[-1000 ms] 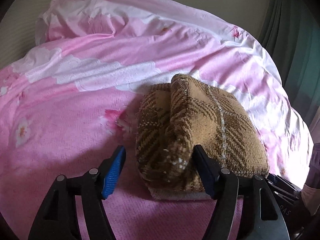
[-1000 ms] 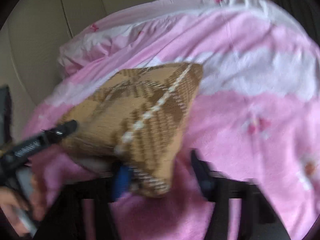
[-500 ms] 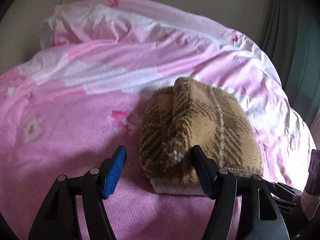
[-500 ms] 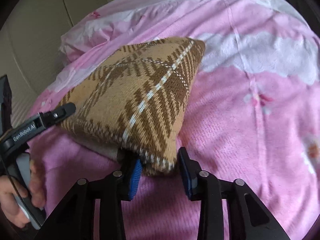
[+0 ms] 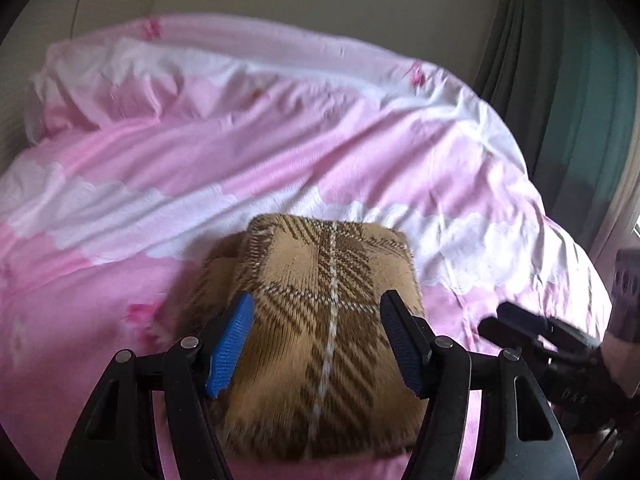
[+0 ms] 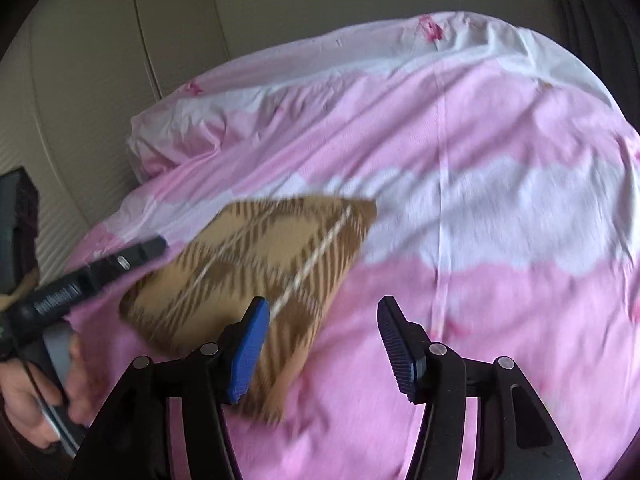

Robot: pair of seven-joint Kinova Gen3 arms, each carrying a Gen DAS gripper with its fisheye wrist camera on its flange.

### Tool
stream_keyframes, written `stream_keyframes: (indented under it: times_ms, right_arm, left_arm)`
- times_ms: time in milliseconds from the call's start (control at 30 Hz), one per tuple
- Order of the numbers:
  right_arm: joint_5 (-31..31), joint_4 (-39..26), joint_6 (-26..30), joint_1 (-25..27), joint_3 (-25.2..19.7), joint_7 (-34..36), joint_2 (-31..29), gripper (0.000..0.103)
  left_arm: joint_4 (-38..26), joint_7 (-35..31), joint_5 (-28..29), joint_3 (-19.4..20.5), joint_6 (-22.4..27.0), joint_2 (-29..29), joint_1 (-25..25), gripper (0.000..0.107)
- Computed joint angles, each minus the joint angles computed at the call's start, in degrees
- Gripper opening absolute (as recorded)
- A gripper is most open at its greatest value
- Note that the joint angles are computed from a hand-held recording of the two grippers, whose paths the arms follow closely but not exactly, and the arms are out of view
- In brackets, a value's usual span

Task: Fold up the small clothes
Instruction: 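Grasp the folded sweater bundle with both tools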

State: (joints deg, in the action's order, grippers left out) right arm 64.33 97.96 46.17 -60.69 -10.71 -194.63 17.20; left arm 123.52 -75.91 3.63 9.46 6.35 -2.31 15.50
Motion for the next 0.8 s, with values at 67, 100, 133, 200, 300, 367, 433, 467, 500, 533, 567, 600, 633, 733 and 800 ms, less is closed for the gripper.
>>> stream_keyframes:
  times_ms: [67, 100, 133, 200, 300, 367, 433, 467, 500, 533, 567, 600, 633, 733, 800]
  right_arm:
    - [-0.48, -1.71, -2.70, 2.35, 0.59, 3.67, 1.20, 0.057]
    - [-0.34, -2.24, -5.03, 3.08, 1.33, 4.83, 1.70, 0.057]
    - [-0.39, -2.33, -7.23, 2.75, 3.04, 5.60, 1.90, 0.057]
    - [-1.22, -4.97, -10.84, 4.35, 4.10, 9.37, 3.97, 0.057]
    - [-4.41, -9.50, -12.75, 11.40, -1.71, 16.36, 7.69, 0.057]
    - [-7.82, -12.04, -12.90, 15.08, -5.24, 21.02, 9.98, 0.057]
    - [-11.44, -13.95, -12.32, 15.00, -4.53, 24.75, 11.66, 0.060]
    - [-12.61, -14.10, -12.60, 13.60, -2.58, 25.22, 11.79, 0.061]
    - [-13.89, -13.98, -13.35, 11.79, 0.07, 25.49, 11.65, 0.061]
    - [-15.56, -14.00, -13.74, 9.88, 2.73, 26.05, 11.41, 0.061]
    - [-16.85, -14.01, -13.95, 8.42, 4.68, 26.47, 11.17, 0.062]
    - [-17.21, -13.69, -13.81, 7.42, 5.73, 25.96, 10.65, 0.062]
    - [-16.98, -12.99, -14.15, 6.24, 7.04, 24.98, 10.13, 0.062]
    - [-13.81, -10.13, -13.74, 1.08, 11.93, 18.61, 8.24, 0.076]
    - [-11.42, -7.98, -13.56, -2.03, 14.65, 13.95, 6.86, 0.079]
  left_arm:
    - [-1.41, 4.53, -4.66, -0.30, 0.39, 2.55, 0.04, 0.064]
    - [-1.54, 6.72, -6.99, -1.36, 0.18, 3.18, 1.00, 0.064]
    - [-1.84, 9.05, -9.32, -3.48, 0.33, 3.86, 2.80, 0.064]
    - [-1.98, 13.71, -13.77, -4.88, 0.29, 4.86, 3.72, 0.065]
    - [-2.82, 20.70, -20.10, 0.20, 2.62, 6.93, -1.77, 0.066]
    - [-2.20, 25.36, -24.76, 2.06, 1.74, 7.79, -3.89, 0.067]
    - [-1.81, 29.63, -29.42, 0.08, 1.14, 7.92, -1.77, 0.067]
    - [-1.94, 31.96, -31.75, -2.22, 1.50, 7.78, 0.88, 0.067]
    - [-2.05, 34.29, -34.04, -4.51, 1.92, 7.61, 3.54, 0.067]
    - [-1.93, 36.62, -36.30, -6.82, 2.13, 7.19, 6.19, 0.067]
    - [-1.83, 38.95, -38.63, -9.10, 2.51, 6.61, 8.85, 0.066]
    - [-1.86, 41.28, -40.96, -10.99, 3.83, 5.68, 11.50, 0.066]
    - [-2.01, 43.61, -43.29, -12.51, 6.08, 4.46, 14.16, 0.067]
    - [-2.23, 50.60, -49.97, -16.77, 12.06, 2.09, 21.77, 0.073]
    - [-1.52, 55.26, -53.96, -16.66, 14.49, 0.79, 23.42, 0.078]
